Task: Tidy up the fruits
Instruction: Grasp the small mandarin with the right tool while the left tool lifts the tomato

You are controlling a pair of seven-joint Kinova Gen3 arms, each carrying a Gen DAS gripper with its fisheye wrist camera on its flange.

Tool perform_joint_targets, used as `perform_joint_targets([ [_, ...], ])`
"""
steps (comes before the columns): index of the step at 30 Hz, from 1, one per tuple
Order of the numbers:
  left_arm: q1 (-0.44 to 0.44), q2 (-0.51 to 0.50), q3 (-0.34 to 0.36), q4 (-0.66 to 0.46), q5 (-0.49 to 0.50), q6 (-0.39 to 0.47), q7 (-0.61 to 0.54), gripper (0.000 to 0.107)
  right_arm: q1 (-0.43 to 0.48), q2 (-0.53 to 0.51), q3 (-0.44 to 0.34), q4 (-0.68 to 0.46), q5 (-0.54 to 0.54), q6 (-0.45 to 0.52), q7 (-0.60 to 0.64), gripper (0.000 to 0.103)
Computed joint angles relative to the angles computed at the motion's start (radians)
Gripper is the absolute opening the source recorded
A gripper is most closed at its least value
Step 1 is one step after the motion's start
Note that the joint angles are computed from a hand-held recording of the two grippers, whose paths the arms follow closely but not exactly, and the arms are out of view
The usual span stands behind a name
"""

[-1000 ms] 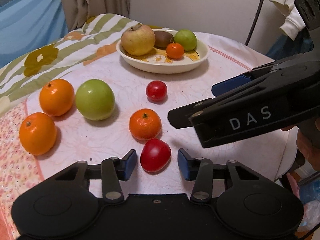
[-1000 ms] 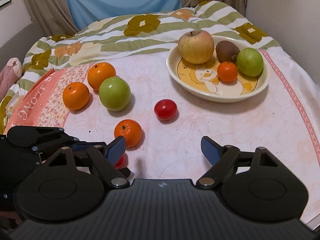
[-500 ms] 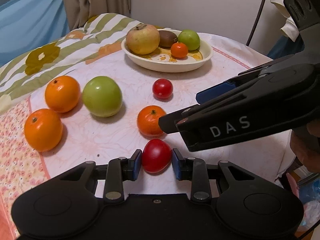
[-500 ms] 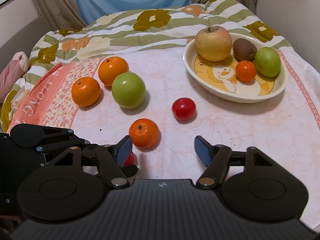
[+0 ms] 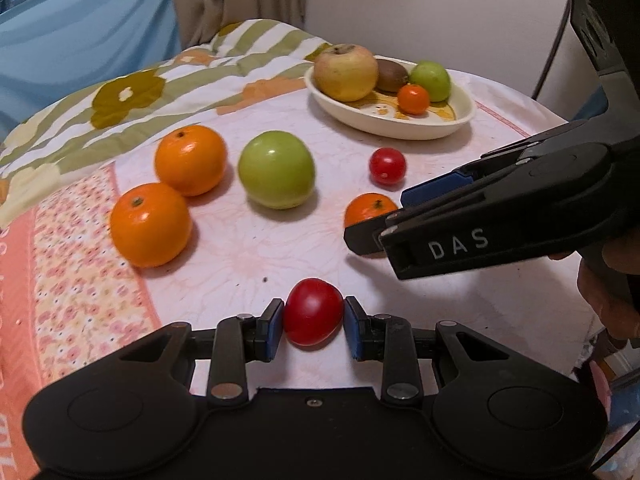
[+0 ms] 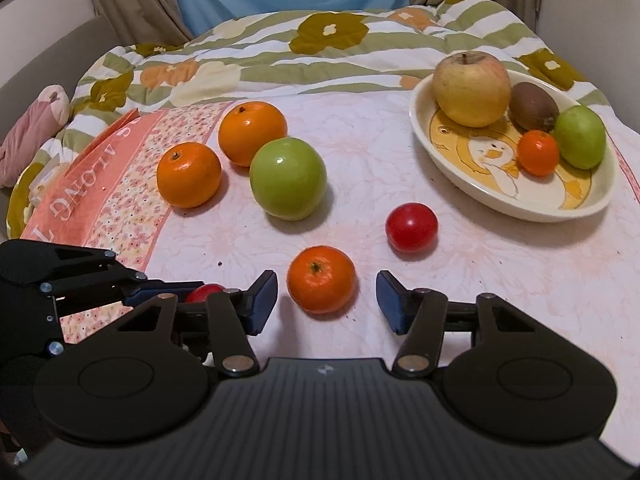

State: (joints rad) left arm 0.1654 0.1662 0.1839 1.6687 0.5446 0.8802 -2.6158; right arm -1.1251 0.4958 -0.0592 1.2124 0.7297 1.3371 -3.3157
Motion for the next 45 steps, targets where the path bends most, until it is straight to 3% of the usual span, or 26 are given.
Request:
perform_joint_targets([
  [8, 0.003, -0.006, -0.003, 0.009, -0.006, -0.016, 0.019, 0.035, 0.009, 0.011, 0.003, -0.002, -0.001, -0.012, 0.028, 0.055],
  [20, 0.021, -0.009, 0.001, -0.002, -0.033, -0.032, 0.081, 0.035, -0.003, -0.015, -0.001, 0.029, 0.005, -0.004, 0.011, 0.054],
  [27, 0.043, -0.031, 0.005, -0.025, -0.047, -0.032, 0.133, 0.035, -0.015, -0.057, -0.019, 0.041, 0.029, 0.053, 0.001, 0.054],
  [37, 0.116, -0.067, 0.019, -0.116, -0.097, -0.030, 0.317, 0.035, -0.007, -0.170, -0.071, 0.059, 0.081, 0.175, 0.027, 0.054],
  [45, 0.224, -0.032, 0.048, -0.224, -0.234, -0.068, 0.551, 0.035, 0.057, -0.302, -0.145, 0.158, 0.125, 0.213, 0.059, 0.054],
])
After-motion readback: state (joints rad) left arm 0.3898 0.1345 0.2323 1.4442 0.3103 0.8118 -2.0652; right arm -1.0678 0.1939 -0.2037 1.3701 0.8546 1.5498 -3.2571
